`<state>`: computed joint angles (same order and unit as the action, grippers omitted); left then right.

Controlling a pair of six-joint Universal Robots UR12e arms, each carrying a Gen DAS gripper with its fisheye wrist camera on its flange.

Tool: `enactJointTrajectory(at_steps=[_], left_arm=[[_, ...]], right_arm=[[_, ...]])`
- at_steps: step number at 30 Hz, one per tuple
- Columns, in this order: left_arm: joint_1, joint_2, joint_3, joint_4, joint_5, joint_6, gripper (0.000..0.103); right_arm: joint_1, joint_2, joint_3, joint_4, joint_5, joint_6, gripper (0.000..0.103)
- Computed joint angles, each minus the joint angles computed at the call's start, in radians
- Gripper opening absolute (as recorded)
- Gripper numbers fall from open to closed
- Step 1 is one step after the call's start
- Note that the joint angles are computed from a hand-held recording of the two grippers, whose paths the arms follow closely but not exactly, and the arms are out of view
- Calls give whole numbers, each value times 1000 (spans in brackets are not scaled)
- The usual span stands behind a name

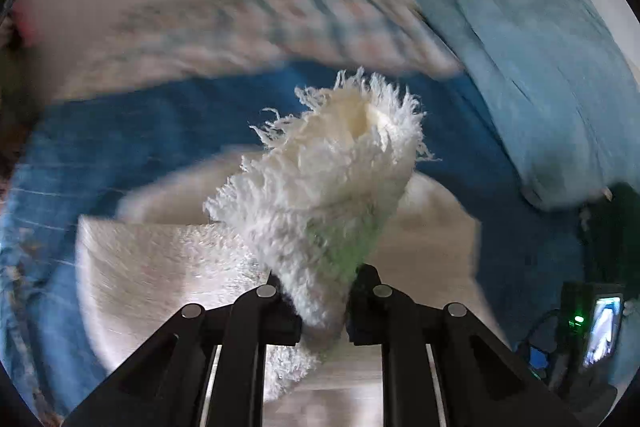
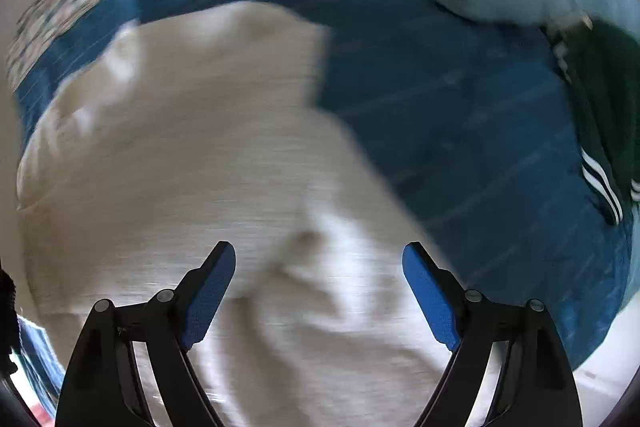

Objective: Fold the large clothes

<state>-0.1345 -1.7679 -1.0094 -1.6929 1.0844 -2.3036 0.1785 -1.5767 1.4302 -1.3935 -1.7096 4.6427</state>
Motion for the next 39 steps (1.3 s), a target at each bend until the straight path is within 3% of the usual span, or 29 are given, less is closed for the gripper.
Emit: enactJointTrajectory(at_steps=[2,4,6,7,8,10,13,15,19,22,24,25,27,28,30,32,34,36,39], left_arm=[[-44,18,-53,-7,66,3,20],[-91,40,-120,68,165,-23,23],[-96,33,-115,32,172,-34,41],[-92,27,-102,2,160,-45,66],[-90,29,-100,-5,144,-57,83],[-66,43,-102,-16,99,-62,84],[-30,55,-90,23,88,-98,84],[-8,65,-107,96,110,-137,84],[56,66,-125,255,233,-195,84],[93,77,-179,342,347,-167,84],[110,78,-205,363,424,-152,84],[121,78,-217,364,468,-153,84],[140,86,-238,365,501,-150,84],[152,94,-254,374,522,-140,84],[169,110,-277,371,536,-125,84],[185,127,-294,354,550,-112,84],[200,145,-311,332,562,-96,84],[202,158,-337,347,590,-70,84],[198,189,-423,443,660,-6,84]], right_arm=[[-10,-60,60,2,19,23,87],[-19,-99,98,0,37,37,87],[-30,-145,143,-18,57,50,87],[-34,-172,166,-35,69,63,87],[-37,-195,188,-63,74,76,87],[-40,-225,212,-107,78,93,87],[-44,-267,254,-235,74,115,87],[-58,-288,291,-396,78,109,87],[-112,-276,342,-654,159,13,87],[-154,-234,356,-759,264,-51,86],[-179,-189,352,-783,338,-144,32],[-178,-161,331,-745,344,-199,9],[-156,-132,273,-607,247,-227,9],[-149,-134,271,-586,228,-199,10],[-160,-152,280,-543,256,-132,13],[-144,-162,272,-532,277,-103,40],[-81,-151,213,-464,236,-93,47],[-31,-139,174,-448,235,-89,47],[37,-108,182,-546,349,-38,47]])
